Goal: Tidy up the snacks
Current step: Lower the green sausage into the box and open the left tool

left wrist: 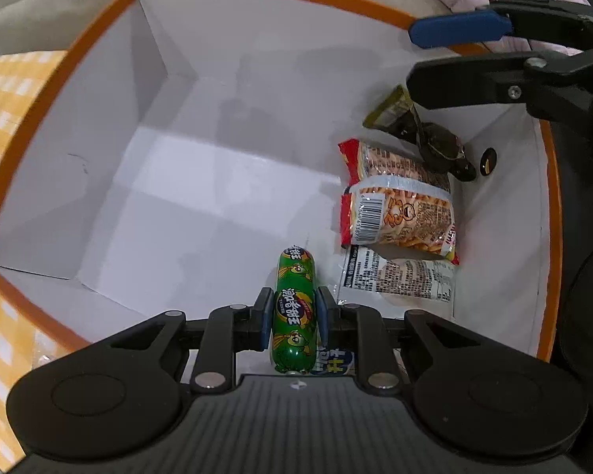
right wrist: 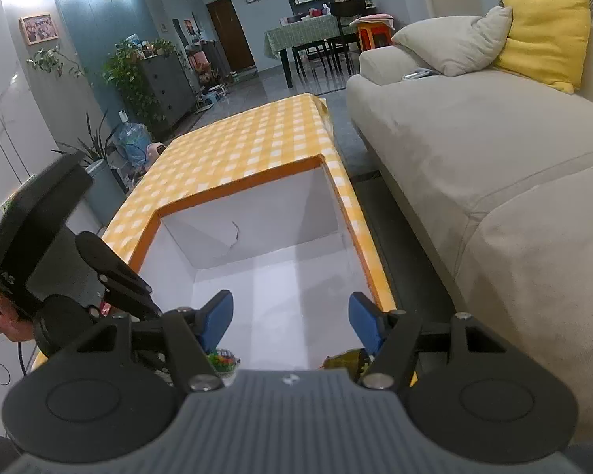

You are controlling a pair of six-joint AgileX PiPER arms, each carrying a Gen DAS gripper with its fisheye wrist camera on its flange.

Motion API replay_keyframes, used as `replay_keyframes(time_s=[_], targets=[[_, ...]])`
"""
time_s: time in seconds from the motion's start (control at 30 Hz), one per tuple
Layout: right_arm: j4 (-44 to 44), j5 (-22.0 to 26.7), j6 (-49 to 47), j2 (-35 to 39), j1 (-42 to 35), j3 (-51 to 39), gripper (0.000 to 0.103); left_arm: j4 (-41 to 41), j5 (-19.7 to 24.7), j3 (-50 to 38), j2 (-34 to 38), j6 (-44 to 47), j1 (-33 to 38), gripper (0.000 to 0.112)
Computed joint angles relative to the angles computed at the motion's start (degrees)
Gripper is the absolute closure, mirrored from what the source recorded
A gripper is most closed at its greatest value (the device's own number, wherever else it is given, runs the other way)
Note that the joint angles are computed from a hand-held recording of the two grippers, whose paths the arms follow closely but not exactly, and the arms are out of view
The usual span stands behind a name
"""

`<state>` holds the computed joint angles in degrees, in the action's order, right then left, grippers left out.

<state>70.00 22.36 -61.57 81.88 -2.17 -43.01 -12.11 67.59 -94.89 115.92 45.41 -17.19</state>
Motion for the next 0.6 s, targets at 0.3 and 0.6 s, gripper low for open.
replay_keyframes(time_s=[0.3, 0.6], targets=[[-4.6, 2.6, 1.7, 1.7, 1.6, -1.9, 0.039, 0.1, 1.4, -1.7, 1.4, 2.0, 0.2, 0.082], [-23.3, 2.1, 16.6, 2.8, 5.5, -4.4, 0.038, -1.4, -1.3, 2.5, -4.3, 2.3, 1.3, 0.061]])
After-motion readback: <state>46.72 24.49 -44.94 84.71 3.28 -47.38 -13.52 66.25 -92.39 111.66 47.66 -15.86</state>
